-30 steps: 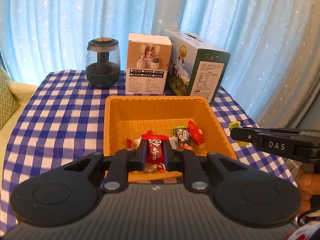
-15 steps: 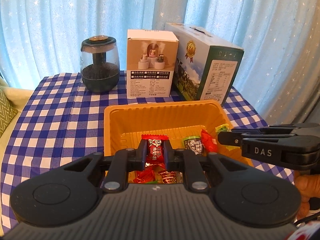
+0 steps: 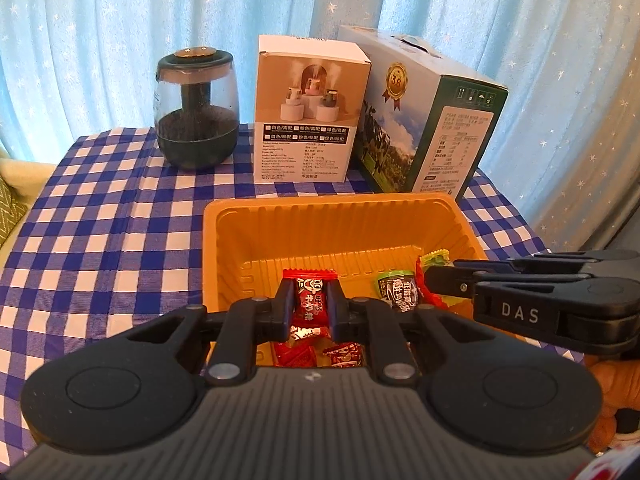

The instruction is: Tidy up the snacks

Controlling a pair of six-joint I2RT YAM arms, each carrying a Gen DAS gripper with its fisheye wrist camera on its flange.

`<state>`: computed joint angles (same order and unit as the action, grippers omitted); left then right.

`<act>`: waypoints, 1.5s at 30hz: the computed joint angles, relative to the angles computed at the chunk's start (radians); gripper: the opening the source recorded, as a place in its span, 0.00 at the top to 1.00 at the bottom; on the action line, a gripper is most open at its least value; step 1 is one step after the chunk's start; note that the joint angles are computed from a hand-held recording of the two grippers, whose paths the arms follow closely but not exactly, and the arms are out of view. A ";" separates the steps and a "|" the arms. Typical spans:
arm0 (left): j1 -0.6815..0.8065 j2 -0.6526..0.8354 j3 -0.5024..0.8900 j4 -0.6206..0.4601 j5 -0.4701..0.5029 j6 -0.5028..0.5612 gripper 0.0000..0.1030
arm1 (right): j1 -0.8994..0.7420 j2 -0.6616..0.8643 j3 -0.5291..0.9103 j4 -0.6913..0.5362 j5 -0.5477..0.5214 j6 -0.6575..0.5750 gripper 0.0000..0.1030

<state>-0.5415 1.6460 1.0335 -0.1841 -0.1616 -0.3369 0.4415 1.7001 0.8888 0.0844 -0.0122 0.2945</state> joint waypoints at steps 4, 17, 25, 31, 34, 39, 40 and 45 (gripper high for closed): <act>0.002 0.010 0.002 -0.006 -0.006 -0.003 0.66 | -0.001 0.005 0.001 0.002 0.001 0.006 0.79; -0.015 -0.029 -0.031 -0.021 -0.048 0.018 0.64 | -0.005 0.001 0.001 0.009 -0.043 0.040 0.79; -0.041 -0.079 -0.088 -0.023 -0.117 0.036 0.36 | -0.051 -0.025 -0.041 0.068 -0.118 0.106 0.42; -0.062 -0.155 -0.161 -0.016 -0.143 -0.010 0.18 | -0.082 -0.101 -0.110 0.038 -0.098 0.104 0.42; -0.092 -0.192 -0.185 -0.034 -0.156 -0.025 0.12 | -0.096 -0.157 -0.162 0.021 -0.093 0.111 0.42; -0.166 -0.265 -0.209 -0.079 -0.209 -0.062 0.03 | -0.096 -0.275 -0.248 -0.028 -0.085 0.106 0.42; -0.182 -0.283 -0.213 -0.091 -0.220 -0.073 0.02 | -0.091 -0.307 -0.267 -0.044 -0.075 0.104 0.42; -0.281 -0.364 -0.216 -0.181 -0.296 -0.151 0.00 | -0.071 -0.479 -0.353 -0.131 -0.038 0.110 0.32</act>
